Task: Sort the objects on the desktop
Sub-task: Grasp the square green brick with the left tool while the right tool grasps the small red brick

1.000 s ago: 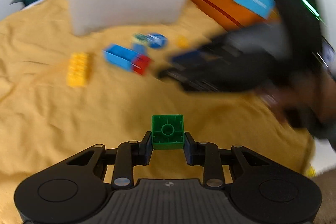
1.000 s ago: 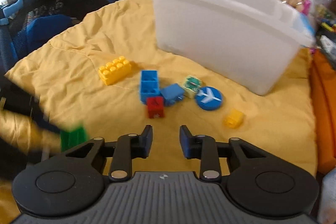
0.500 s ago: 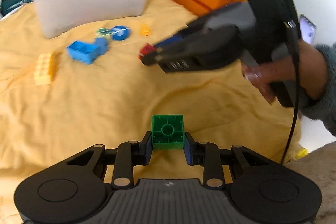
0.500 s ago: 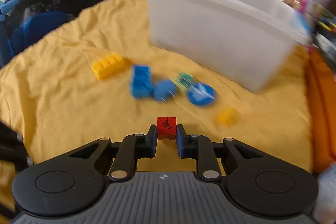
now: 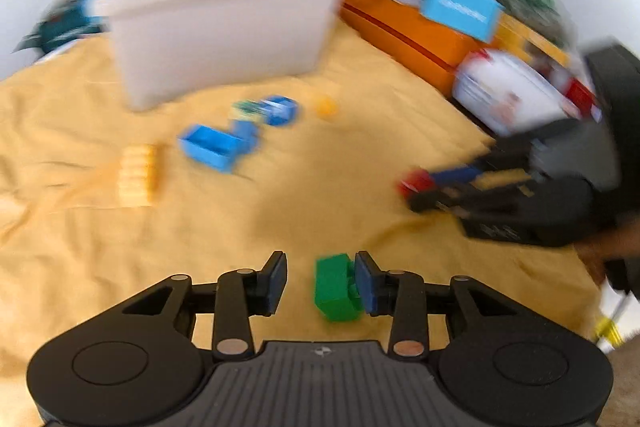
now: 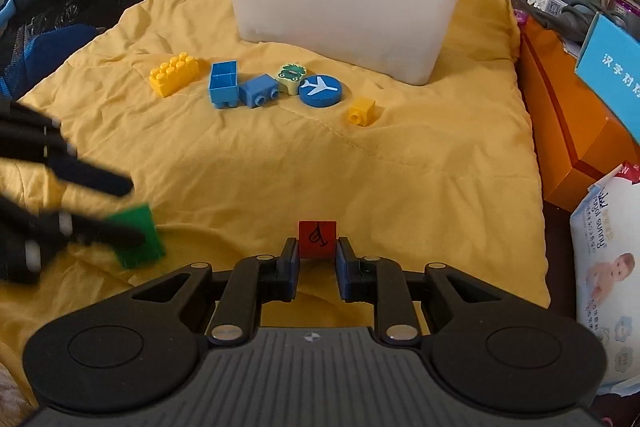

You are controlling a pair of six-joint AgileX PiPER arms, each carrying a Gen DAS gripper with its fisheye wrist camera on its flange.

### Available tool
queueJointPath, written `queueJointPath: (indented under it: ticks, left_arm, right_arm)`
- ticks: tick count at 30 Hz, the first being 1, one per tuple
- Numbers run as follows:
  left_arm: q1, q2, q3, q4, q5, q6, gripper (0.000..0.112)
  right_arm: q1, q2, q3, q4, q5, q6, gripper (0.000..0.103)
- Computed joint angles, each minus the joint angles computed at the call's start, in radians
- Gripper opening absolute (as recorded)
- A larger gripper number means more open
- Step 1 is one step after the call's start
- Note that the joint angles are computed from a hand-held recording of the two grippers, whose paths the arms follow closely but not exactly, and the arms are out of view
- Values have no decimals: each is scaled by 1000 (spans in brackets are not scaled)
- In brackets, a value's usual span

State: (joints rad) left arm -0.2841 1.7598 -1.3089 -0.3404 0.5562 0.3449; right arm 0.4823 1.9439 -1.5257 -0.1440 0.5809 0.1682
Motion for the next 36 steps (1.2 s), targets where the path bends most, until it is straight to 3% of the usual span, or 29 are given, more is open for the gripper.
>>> queueJointPath:
  ticks: [2, 4, 7, 11, 15, 18, 19, 22, 24, 30, 33, 36]
  left_arm:
    - [-3, 0, -8, 157, -21, -134, 41]
    - [8, -13, -3, 197, -18, -172, 41]
    - [26, -52, 25, 73, -26, -59, 45]
    - [3, -52, 52, 18, -47, -15, 53]
    - [-36, -17, 54, 109, -63, -102, 55]
    - [-34, 21, 37, 61, -48, -78, 55]
    - [-33, 28, 39, 36, -49, -65, 54]
    - [-38, 49, 22, 60, -28, -121, 34]
    - [-30, 34, 41, 11, -43, -90, 34]
    - [-49, 18, 37, 87, -44, -151, 34]
    - [-49, 23, 25, 91, -32, -150, 34]
    - [-42, 27, 0, 74, -20, -143, 34]
  right_arm:
    - [2, -1, 1, -1, 0, 2, 22]
    - [6, -5, 4, -2, -3, 0, 22]
    - [14, -13, 11, -8, -7, 0, 22]
    - [22, -23, 19, -20, -15, 8, 22]
    - [24, -18, 19, -25, -6, 10, 24]
    - [28, -23, 32, -38, -8, 30, 28]
    - [29, -25, 35, -45, -8, 36, 30]
    - [34, -29, 39, -63, -11, 54, 31]
    - [37, -27, 34, -76, -10, 64, 31]
    - [33, -2, 11, -75, -4, 62, 30]
    - [30, 19, -20, -44, 28, 37, 23]
    - [31, 29, -50, -41, 61, 20, 22]
